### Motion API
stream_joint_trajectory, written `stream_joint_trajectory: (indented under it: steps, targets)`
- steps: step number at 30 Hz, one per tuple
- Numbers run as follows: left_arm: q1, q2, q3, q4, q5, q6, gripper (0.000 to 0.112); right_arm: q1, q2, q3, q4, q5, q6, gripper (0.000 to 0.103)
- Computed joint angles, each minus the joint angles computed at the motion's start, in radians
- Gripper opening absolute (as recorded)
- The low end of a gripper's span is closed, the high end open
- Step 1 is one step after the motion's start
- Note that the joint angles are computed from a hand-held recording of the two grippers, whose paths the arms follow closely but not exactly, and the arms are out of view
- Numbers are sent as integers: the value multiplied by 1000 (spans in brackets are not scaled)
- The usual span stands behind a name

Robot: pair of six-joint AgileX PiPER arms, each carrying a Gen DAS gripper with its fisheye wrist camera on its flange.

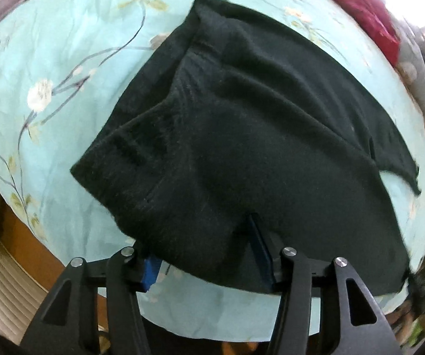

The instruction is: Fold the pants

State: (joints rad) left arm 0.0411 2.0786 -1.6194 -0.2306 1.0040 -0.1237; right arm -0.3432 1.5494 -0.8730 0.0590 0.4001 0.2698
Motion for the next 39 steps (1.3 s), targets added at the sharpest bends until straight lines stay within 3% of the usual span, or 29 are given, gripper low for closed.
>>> stream_joint_trajectory:
  steps: [2, 4, 7, 8, 10, 12, 13, 15, 16, 17, 18, 19, 22, 25, 28, 31, 33, 35, 38, 39]
  targets:
    - [13, -17, 18, -19, 14, 43, 42, 9, -4, -6, -39, 16, 84, 10]
    - [59, -62, 71, -73, 14, 121, 38, -17, -38, 8, 26, 13, 70, 13]
    - [148, -158, 154, -138, -36, 224, 42, -81, -148, 82, 190, 29, -73, 14]
    - [170, -176, 167, -145, -51, 235, 51, -80, -165, 88, 197, 39, -79, 15]
    - [193, -188, 180, -158, -67, 229, 61, -84, -194, 109, 180, 64, -69, 21]
    - [213, -158, 166, -215, -47, 235, 61, -78, -202, 149, 163, 62, -37, 42]
    - [213, -137, 158, -246, -32, 237, 61, -76, -197, 159, 165, 56, -25, 45]
    - [211, -70, 99, -252, 9, 219, 59, -60, -208, 209, 191, 5, -15, 45]
    - [184, -45, 81, -213, 13, 174, 50, -40, -214, 222, 166, -16, 14, 45]
    - [171, -36, 90, -198, 6, 162, 34, -13, -209, 217, 109, -24, 61, 36]
    - [162, -26, 86, -183, 1, 150, 33, 10, -217, 214, 65, -17, 88, 9]
    - [153, -23, 93, -168, -17, 136, 33, 17, -221, 208, 62, -12, 84, 8]
    - [150, -51, 134, -162, -48, 145, 33, 23, -199, 194, -18, 19, 158, 8]
    - [201, -78, 165, -169, -25, 211, 36, 67, -171, 183, -159, 36, 276, 9]
    - [287, -126, 190, -203, 14, 274, 38, 50, -203, 165, -114, 70, 254, 13]
    - [320, -199, 193, -128, -16, 286, 38, 5, -250, 159, -62, 94, 214, 14]
    - [329, -207, 142, -110, -11, 280, 46, 5, -242, 117, -87, 128, 238, 15]
    - [321, -184, 61, -97, 10, 251, 62, 12, -217, 57, -88, 159, 231, 15]
    - [277, -84, -129, -58, 88, 209, 66, 32, -155, -50, -51, 199, 206, 18]
    - [256, -38, -211, -34, 131, 191, 67, 41, -123, -94, -30, 203, 195, 24]
